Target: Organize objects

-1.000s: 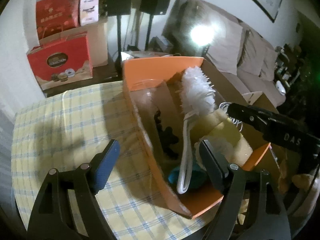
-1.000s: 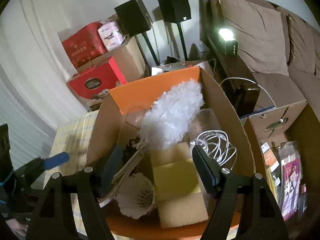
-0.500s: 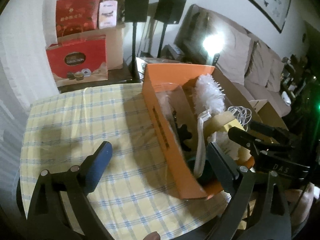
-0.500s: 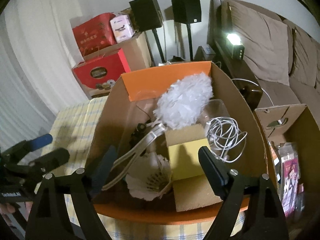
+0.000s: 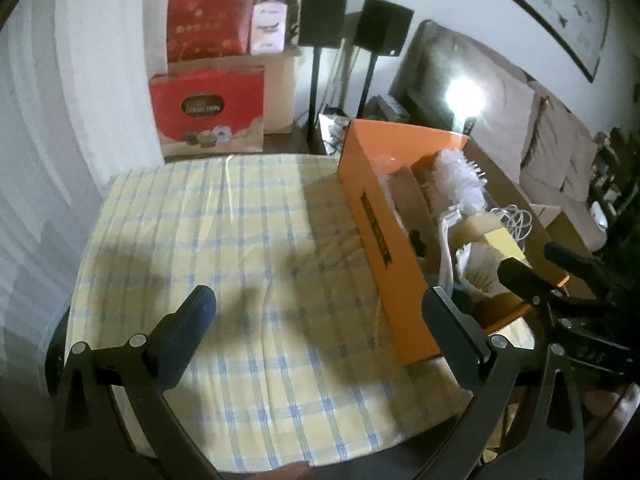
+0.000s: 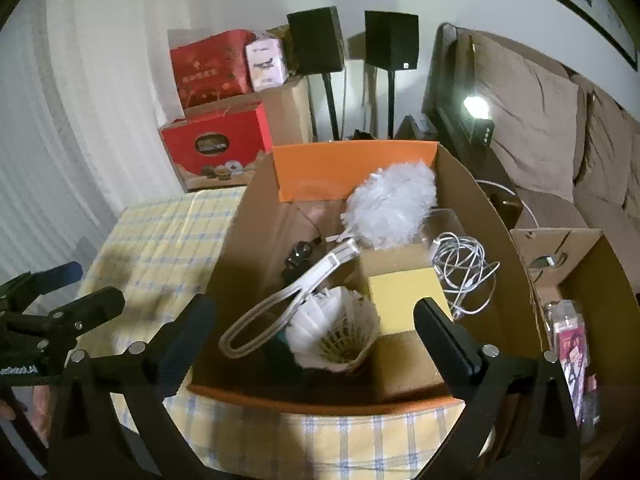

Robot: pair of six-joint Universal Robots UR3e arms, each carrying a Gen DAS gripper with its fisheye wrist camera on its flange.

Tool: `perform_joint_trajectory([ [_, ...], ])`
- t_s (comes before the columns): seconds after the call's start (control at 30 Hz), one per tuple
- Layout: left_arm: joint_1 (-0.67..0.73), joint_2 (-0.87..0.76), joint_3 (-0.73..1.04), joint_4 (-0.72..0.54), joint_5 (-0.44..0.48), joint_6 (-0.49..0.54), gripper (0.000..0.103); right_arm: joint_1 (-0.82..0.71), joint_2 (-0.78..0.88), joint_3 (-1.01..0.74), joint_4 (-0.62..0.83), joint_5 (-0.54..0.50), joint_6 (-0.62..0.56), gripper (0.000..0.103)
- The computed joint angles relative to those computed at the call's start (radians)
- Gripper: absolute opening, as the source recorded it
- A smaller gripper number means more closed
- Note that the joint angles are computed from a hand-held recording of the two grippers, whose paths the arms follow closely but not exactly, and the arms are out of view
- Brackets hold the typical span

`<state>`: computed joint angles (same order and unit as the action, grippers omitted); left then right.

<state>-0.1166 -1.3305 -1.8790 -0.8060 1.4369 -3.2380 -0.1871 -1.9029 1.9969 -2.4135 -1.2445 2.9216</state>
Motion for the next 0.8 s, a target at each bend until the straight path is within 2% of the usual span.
perform_joint_trajectory([
  [0.07,0.019,0.042,-0.034,-0.007,-0.019,-0.001,0.103,0.024,-0.016,0.019,-0.021,-0.030,0.006,0.102],
  [0.37,-0.014,0.144,-0.097,-0.030,0.045,-0.004,0.103,0.057,-0.113,0.116,-0.040,-0.075,0.018,0.102],
  [0.6,0.002,0.202,-0.133,-0.048,0.067,0.005,0.103,0.055,-0.186,0.146,-0.021,-0.081,0.017,0.102],
  [0.8,0.030,0.271,-0.185,-0.059,0.076,0.004,0.103,0.032,-0.272,0.180,0.022,-0.045,0.008,0.102],
])
